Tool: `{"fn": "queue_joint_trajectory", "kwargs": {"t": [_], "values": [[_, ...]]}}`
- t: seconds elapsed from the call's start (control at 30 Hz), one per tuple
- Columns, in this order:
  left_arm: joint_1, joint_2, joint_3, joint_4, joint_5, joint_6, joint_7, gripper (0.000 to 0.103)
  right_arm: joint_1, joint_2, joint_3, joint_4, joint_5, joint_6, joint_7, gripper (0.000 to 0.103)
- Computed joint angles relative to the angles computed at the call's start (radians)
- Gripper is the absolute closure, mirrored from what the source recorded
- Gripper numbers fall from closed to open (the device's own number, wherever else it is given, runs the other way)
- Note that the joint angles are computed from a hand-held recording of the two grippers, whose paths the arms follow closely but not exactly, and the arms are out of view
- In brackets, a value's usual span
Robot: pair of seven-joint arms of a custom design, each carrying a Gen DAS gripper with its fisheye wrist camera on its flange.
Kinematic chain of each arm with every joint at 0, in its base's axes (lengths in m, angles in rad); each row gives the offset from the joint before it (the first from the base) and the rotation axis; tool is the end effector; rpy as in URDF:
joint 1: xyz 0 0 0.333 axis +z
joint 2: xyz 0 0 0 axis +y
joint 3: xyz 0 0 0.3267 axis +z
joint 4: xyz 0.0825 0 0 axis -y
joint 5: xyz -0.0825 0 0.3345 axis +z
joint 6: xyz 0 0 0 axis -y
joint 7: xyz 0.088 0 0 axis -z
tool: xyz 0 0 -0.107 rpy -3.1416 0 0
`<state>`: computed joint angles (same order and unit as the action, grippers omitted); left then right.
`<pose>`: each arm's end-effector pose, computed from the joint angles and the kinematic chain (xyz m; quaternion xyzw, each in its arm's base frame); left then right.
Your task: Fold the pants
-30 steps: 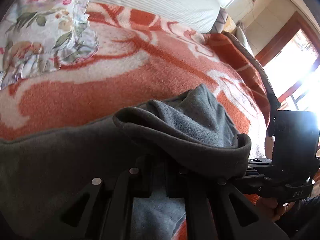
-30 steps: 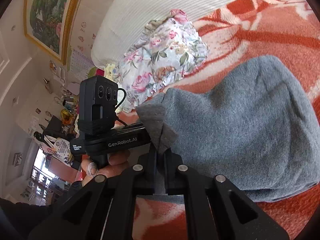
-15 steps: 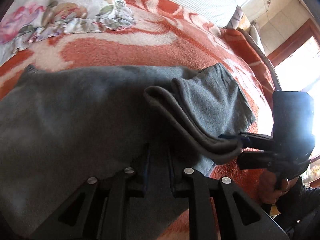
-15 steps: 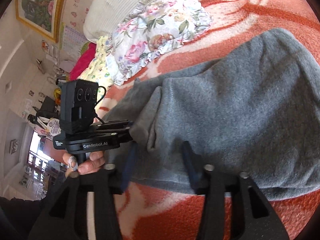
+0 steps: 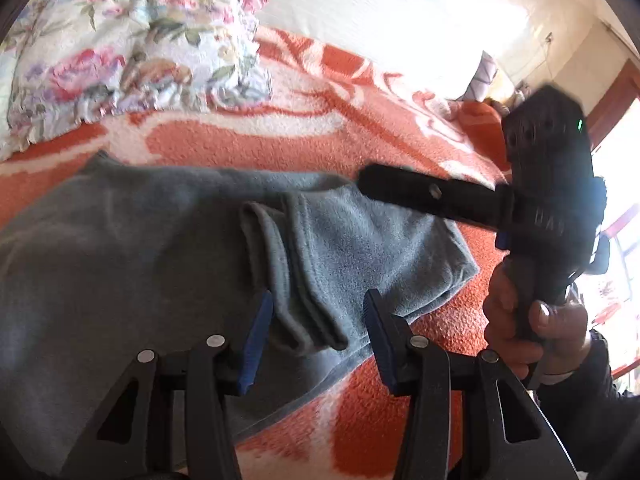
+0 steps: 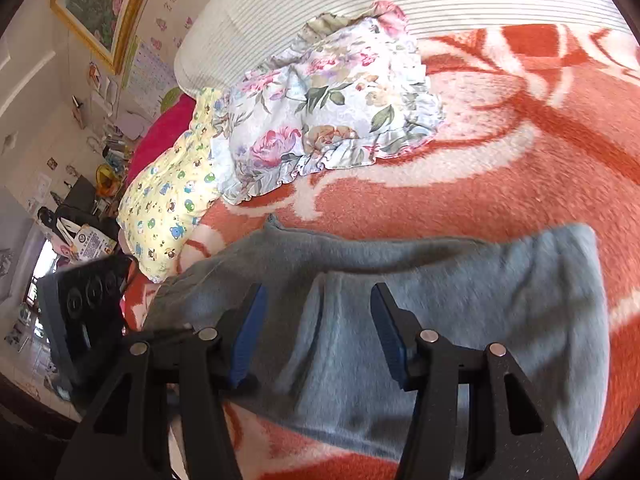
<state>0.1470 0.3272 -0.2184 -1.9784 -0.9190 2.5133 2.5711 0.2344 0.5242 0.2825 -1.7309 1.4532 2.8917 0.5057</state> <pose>0.5918 -0.0266 0.3676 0.5433 -0.7679 0.3386 0.0214 0.6028 0.2441 0.3558 -0.6735 0.5808 0.0179 0.4569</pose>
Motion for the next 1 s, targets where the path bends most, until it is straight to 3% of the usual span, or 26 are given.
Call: {"fn": "queue_joint_trajectory", "kwargs": {"t": [0.1,0.2,0.23,0.3,0.43,0.57,0.7,0.77,0.83,0.97,1.0], "values": [[-0.032,0.049,0.016,0.019,0.078,0.017,-0.113,0.055,0.006,0.062,-0.025,0.069,-0.15,-0.069,0.159,0.068],[-0.043,0.09,0.034,0.028,0.172,0.024,-0.244,0.056,0.005,0.135,-0.039,0.133,-0.286,-0.15,0.322,0.075],[-0.022,0.091,0.016,0.021,0.156,0.028,-0.232,0.056,0.014,0.161,-0.048,0.15,-0.332,-0.162,0.375,0.076],[-0.002,0.076,-0.001,-0.003,0.142,0.049,-0.223,0.056,0.023,0.2,-0.05,0.174,-0.397,-0.172,0.437,0.076],[0.035,0.02,-0.031,-0.072,0.073,0.095,-0.139,0.056,-0.029,0.177,0.031,0.132,-0.384,-0.101,0.395,0.075],[0.066,-0.041,-0.016,-0.127,-0.042,0.068,-0.072,0.056,-0.062,0.126,0.096,0.088,-0.376,-0.042,0.329,0.075],[0.085,-0.097,0.042,-0.17,-0.127,0.005,-0.058,0.056,-0.015,0.111,0.073,0.103,-0.481,-0.04,0.389,0.075],[0.08,-0.133,0.07,-0.207,-0.155,0.034,-0.059,0.056,0.003,0.117,0.069,0.126,-0.536,-0.048,0.422,0.073],[0.083,-0.173,0.097,-0.249,-0.182,0.048,-0.055,0.056,0.025,0.127,0.061,0.152,-0.599,-0.064,0.466,0.063],[0.094,-0.236,0.152,-0.322,-0.234,0.079,-0.024,0.056,0.084,0.155,0.035,0.216,-0.743,-0.098,0.555,0.061],[0.078,-0.232,0.149,-0.325,-0.254,0.124,-0.042,0.056,0.099,0.166,0.028,0.24,-0.782,-0.114,0.578,0.061]]}}
